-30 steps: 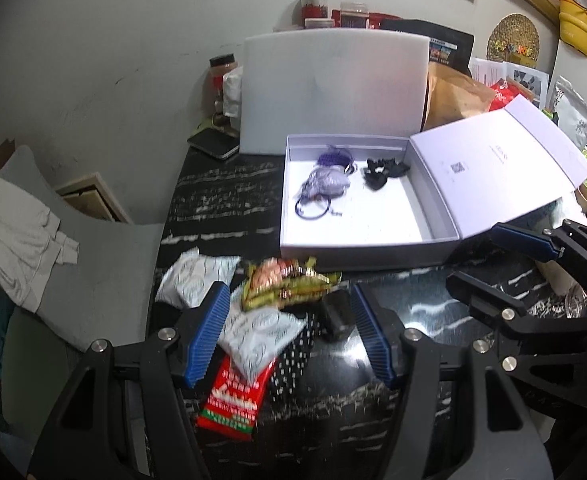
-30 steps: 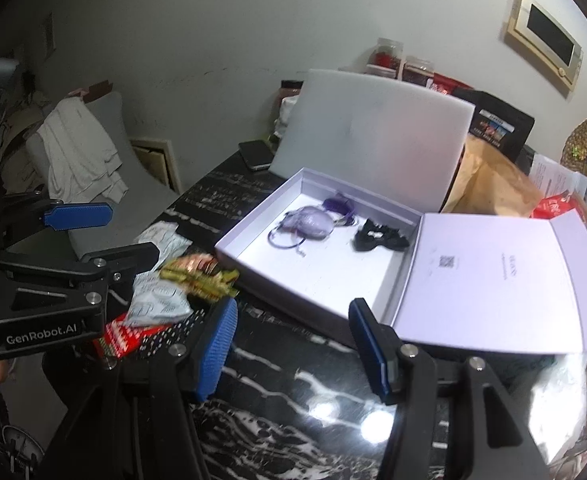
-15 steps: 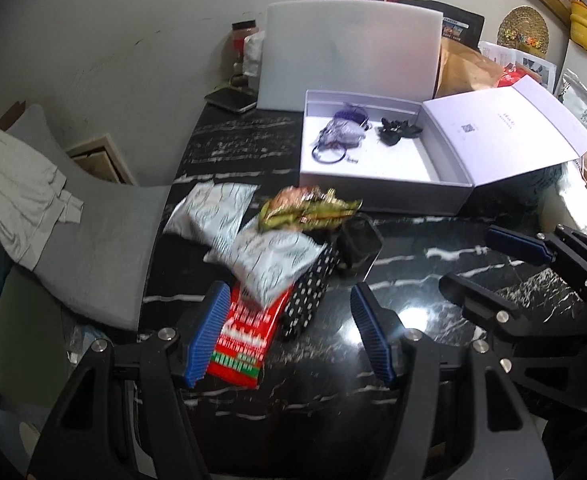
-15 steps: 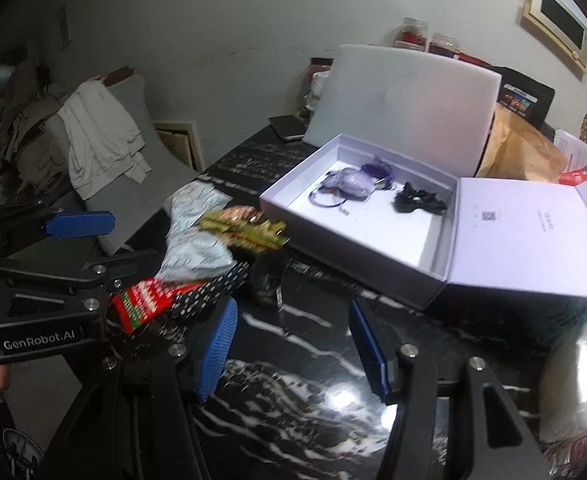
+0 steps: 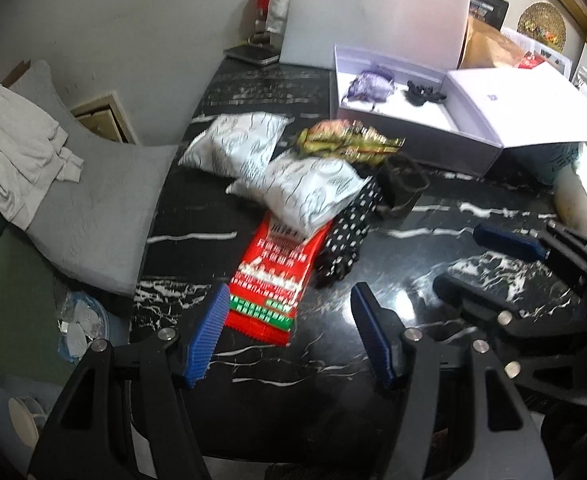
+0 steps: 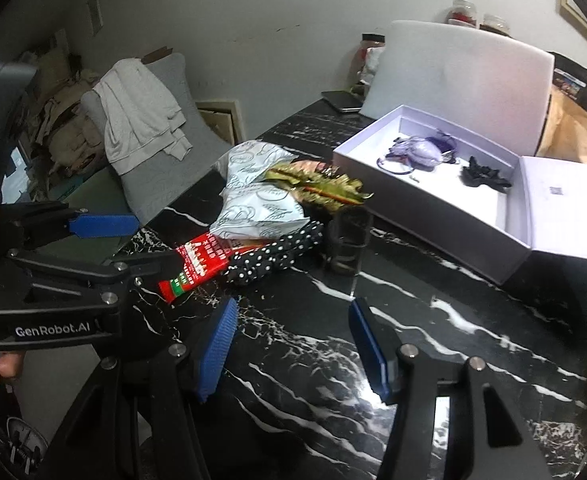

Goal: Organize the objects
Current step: 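Close the right tool on the clear glass cup while the left tool approaches the red snack packet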

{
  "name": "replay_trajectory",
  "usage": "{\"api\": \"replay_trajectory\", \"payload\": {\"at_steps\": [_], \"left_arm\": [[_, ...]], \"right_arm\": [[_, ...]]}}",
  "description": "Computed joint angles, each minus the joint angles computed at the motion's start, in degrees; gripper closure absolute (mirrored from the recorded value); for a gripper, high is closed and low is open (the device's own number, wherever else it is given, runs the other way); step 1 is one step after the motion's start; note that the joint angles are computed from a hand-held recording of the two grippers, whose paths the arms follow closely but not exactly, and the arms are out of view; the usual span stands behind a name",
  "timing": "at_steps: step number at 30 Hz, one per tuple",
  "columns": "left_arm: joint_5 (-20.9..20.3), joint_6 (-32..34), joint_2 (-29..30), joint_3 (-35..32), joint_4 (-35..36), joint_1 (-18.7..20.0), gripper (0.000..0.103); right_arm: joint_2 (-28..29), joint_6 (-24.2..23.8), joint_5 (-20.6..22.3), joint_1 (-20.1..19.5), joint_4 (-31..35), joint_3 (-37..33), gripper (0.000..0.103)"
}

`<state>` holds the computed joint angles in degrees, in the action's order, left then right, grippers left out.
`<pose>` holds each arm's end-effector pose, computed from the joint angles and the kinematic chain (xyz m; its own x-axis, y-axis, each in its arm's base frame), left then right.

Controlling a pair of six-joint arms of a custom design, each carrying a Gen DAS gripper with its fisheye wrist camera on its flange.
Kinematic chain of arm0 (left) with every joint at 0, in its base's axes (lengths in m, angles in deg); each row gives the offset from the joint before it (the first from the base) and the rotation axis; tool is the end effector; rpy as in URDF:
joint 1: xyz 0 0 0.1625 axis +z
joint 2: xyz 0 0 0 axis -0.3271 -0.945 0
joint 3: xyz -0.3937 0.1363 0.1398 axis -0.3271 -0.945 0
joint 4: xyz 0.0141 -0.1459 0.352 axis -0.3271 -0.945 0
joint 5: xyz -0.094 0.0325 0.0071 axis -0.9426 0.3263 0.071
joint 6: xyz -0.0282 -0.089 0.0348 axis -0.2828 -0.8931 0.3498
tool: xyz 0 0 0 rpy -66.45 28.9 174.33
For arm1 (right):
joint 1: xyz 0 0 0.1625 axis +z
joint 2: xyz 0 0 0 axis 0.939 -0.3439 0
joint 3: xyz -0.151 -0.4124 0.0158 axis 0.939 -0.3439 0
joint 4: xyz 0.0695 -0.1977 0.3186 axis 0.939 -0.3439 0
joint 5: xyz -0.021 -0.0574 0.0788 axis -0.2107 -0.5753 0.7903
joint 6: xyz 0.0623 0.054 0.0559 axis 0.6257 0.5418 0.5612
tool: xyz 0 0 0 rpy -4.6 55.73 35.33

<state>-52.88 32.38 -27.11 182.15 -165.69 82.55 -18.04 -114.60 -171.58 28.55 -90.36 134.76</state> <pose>-0.0830 -0.6527 0.1572 -0.6953 -0.2836 -0.6604 0.1828 0.8188 -0.5441 0.2169 -0.7323 -0.0172 -0.5934 -0.6495 0.4755 -0.7801 0.6095 -0.1411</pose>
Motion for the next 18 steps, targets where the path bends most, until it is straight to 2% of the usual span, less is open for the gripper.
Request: {"api": "replay_trajectory", "payload": {"at_steps": [3, 9, 18], "left_arm": [[-0.23, -0.15, 0.10, 0.20, -0.18, 0.97, 0.042], [-3.75, 1.90, 0.71, -0.75, -1.99, 3.53, 0.040], [-5.40, 3.78, 3.00, -5.33, 0.09, 6.94, 0.037]], "right_arm": [[0.50, 0.39, 0.71, -0.19, 0.04, -0.52, 0.045], [2.25, 1.47, 1.60, -0.66, -0.96, -3.08, 0.045], [6.98, 1.98, -0.84, -1.01, 0.19, -11.00, 0.045]]}}
